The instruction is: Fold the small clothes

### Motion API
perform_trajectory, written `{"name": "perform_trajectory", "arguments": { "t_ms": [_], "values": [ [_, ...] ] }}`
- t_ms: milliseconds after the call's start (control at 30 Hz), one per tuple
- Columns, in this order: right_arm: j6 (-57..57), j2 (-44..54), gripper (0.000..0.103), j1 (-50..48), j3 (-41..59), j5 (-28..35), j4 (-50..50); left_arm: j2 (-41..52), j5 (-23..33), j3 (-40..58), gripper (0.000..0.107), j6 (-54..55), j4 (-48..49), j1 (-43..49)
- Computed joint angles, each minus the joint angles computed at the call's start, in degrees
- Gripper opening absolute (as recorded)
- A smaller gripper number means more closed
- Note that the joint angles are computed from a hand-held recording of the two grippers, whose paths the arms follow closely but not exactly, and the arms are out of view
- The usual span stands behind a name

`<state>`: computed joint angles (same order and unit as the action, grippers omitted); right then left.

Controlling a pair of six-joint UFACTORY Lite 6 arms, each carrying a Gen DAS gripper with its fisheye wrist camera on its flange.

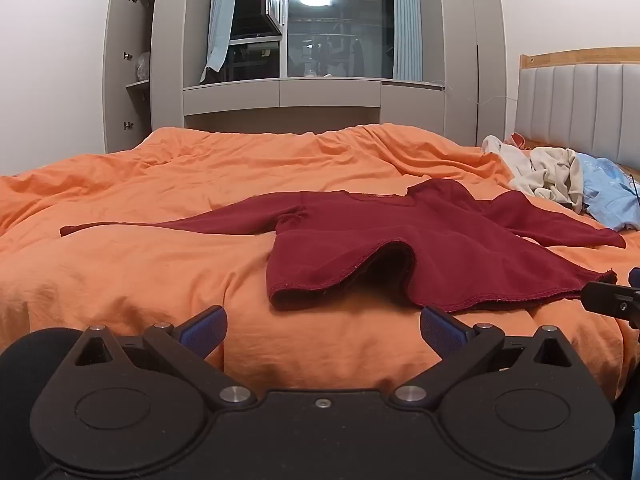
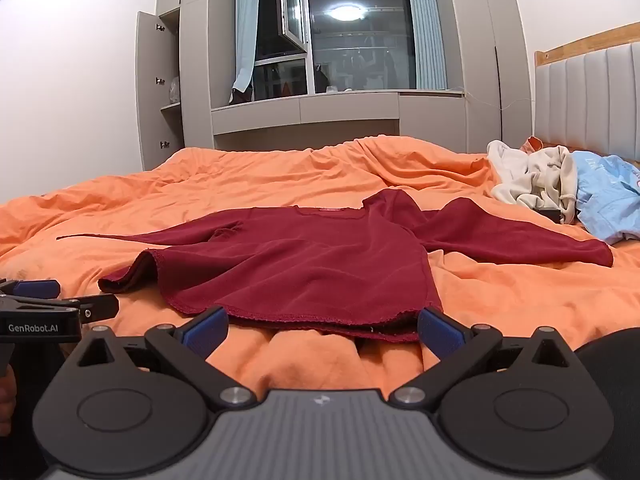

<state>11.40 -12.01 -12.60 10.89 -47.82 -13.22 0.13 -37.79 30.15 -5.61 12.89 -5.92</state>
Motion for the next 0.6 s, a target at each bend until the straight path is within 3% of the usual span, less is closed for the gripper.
{"name": "perform_trajectory", "arguments": {
  "t_ms": [600],
  "values": [
    [0.91, 0.64, 0.103, -1.99, 0.28, -0.33, -2.03, -0.17, 0.1, -0.14, 0.102, 0.07, 0.09, 0.0]
  ]
}}
